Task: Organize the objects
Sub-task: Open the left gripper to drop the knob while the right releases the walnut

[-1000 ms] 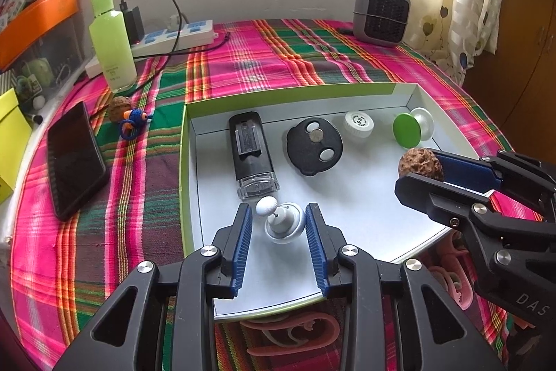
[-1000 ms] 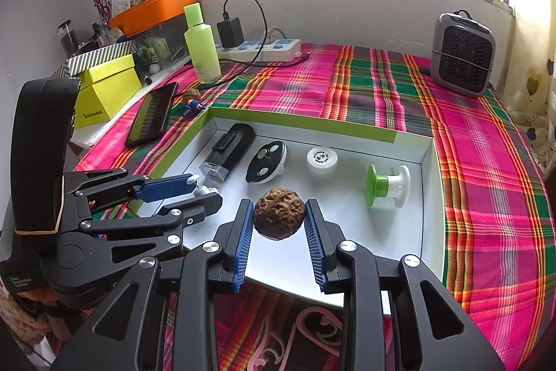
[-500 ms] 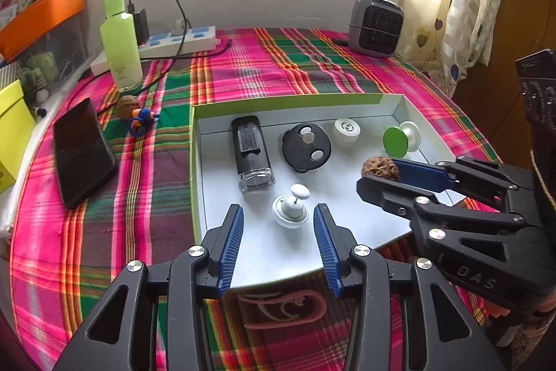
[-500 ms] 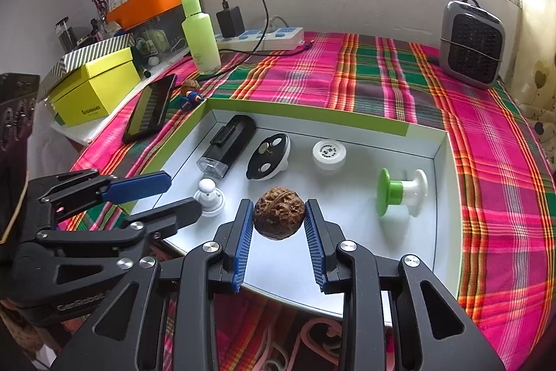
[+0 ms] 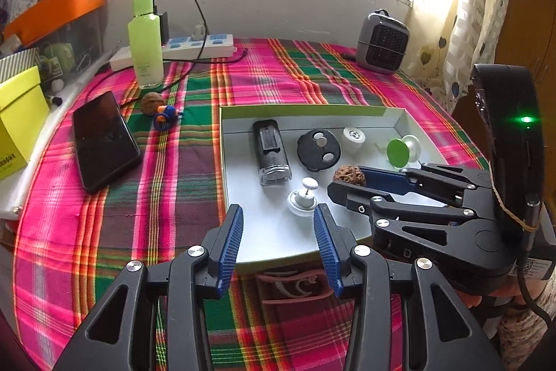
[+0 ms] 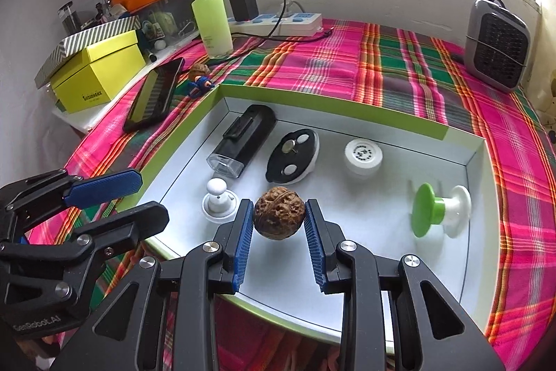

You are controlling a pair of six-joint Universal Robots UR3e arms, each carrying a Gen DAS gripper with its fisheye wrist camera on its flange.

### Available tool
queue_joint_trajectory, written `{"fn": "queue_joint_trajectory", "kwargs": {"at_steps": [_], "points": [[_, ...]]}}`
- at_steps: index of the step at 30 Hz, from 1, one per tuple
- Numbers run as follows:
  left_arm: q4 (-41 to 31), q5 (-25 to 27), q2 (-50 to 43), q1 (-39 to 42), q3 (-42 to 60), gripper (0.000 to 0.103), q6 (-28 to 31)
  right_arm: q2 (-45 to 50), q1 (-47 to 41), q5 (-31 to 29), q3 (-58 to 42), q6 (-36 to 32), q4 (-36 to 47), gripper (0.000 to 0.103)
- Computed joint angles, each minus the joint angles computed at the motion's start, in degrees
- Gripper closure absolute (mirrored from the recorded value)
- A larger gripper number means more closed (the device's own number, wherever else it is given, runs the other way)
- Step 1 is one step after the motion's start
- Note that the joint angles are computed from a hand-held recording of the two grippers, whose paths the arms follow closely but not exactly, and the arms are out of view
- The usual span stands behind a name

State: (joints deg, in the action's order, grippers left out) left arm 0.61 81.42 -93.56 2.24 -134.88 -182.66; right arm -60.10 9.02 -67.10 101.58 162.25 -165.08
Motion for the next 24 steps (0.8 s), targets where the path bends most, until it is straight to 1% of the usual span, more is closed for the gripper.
{"fn": "queue_joint_trajectory", "kwargs": {"at_steps": [3,14,17,19,20,22,24], "points": [[0.2,-0.9,0.5,0.6,-0.6,0.062,0.0,1.0,0.6,-0.9,-1.3,0.0,0.9,0.071],[1.5,-0.5,1.4,0.5,-1.9,0.062,0.0,1.4,1.5,-2.3,-1.6,-0.3,0.5,0.071],[2.1,1.5,1.7,-0.4,-2.3,0.062,-0.2,1.2,1.9,-3.1,-1.6,-0.4,0.5,0.071],[1.9,0.5,2.7,0.3,-3.1,0.062,0.1,0.8,2.1,-3.7,-0.8,-0.4,-0.7,0.071],[2.1,0.9,2.4,-0.1,-2.9,0.062,-0.2,0.6,2.2,-4.0,-0.6,-0.4,-1.0,0.070],[1.8,1.1,3.3,-0.2,-3.2,0.062,-0.4,0.3,2.3,-4.3,-0.3,-0.4,-1.0,0.065],[1.7,1.1,3.9,-0.2,-3.6,0.062,-0.4,-0.3,2.3,-4.2,0.5,-0.2,-1.6,0.064]]}}
